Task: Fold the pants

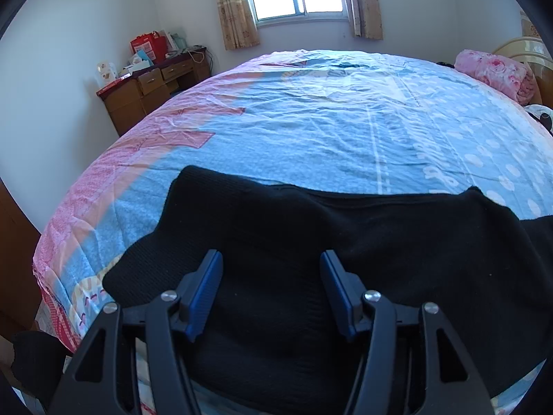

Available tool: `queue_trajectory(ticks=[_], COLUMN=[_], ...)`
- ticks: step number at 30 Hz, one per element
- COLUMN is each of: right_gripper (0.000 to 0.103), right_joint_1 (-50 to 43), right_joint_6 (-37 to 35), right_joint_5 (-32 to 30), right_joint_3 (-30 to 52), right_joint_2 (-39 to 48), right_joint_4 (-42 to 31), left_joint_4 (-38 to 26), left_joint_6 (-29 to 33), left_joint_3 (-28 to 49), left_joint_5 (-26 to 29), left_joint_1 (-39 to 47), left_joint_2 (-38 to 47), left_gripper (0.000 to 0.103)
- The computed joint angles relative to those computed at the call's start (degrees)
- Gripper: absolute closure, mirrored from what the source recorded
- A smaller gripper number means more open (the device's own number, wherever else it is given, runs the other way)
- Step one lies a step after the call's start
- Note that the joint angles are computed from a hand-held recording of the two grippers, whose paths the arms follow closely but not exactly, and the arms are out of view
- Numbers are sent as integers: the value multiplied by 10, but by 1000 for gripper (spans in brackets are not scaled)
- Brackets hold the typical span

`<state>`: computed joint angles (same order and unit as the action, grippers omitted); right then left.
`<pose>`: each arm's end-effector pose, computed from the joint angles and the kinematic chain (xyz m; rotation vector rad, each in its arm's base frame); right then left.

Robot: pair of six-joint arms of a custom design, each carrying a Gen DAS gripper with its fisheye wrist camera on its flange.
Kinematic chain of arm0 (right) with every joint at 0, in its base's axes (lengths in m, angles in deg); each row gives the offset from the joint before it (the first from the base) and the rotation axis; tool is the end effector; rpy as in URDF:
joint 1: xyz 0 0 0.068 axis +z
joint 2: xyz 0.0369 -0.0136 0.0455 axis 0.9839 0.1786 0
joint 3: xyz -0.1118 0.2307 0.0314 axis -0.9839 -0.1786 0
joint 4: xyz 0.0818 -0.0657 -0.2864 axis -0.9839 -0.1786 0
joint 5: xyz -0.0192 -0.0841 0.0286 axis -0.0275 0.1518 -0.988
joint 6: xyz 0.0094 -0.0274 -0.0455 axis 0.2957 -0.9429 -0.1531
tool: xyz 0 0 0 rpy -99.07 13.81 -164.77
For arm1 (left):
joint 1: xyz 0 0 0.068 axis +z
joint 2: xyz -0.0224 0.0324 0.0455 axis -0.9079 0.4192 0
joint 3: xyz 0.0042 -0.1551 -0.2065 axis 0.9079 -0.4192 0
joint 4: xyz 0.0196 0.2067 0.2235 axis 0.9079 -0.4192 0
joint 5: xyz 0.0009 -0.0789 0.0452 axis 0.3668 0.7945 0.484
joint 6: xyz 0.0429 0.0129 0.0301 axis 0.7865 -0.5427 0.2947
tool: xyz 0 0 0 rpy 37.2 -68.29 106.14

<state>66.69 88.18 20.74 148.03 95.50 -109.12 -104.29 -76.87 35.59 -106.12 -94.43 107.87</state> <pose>0.3834 -0.0974 0.1462 0.6321 2.6250 -0.3343 0.1793 -0.0763 0.1037 -0.2521 2.3330 0.3141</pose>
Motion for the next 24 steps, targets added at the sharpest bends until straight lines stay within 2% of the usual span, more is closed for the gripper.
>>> queue_trajectory(ticks=[1,3,4,8,12,15,18,20,24], right_gripper=[61,93,96,98,98,98,98,98,98], right_joint_1=[-3,-20,-37,-126,-204,-274,-415,-504,-668], right_joint_6=[1,2,3,-3,-36,-64,-114,-163,-322], right_joint_5=[-1,-12,-33,-195,-372,-466,-623,-682,-723], right_joint_3=[0,-5,-9,-49,-144,-198,-241,-245,-252], right_joint_2=[-3,-15,-23,-73,-211,-332,-411,-400,-322], right_joint_4=[-5,-11,-13,3,40,7,-51,-95,-197], left_joint_4=[0,2,7,7,1,-2,-8,-7,-10], left_joint_6=[0,-2,-1,-2,-1,-8,-16,-18,-23], left_joint_3=[-1,0,2,4,5,11,15,17,25], left_joint_5=[1,-1,0,0,14,11,9,8,5], left_joint_1=[1,-1,-1,-1,8,5,5,4,2], left_joint_2=[-2,2,8,13,5,16,18,22,35], left_gripper=[42,42,42,41,40,39,39,38,36])
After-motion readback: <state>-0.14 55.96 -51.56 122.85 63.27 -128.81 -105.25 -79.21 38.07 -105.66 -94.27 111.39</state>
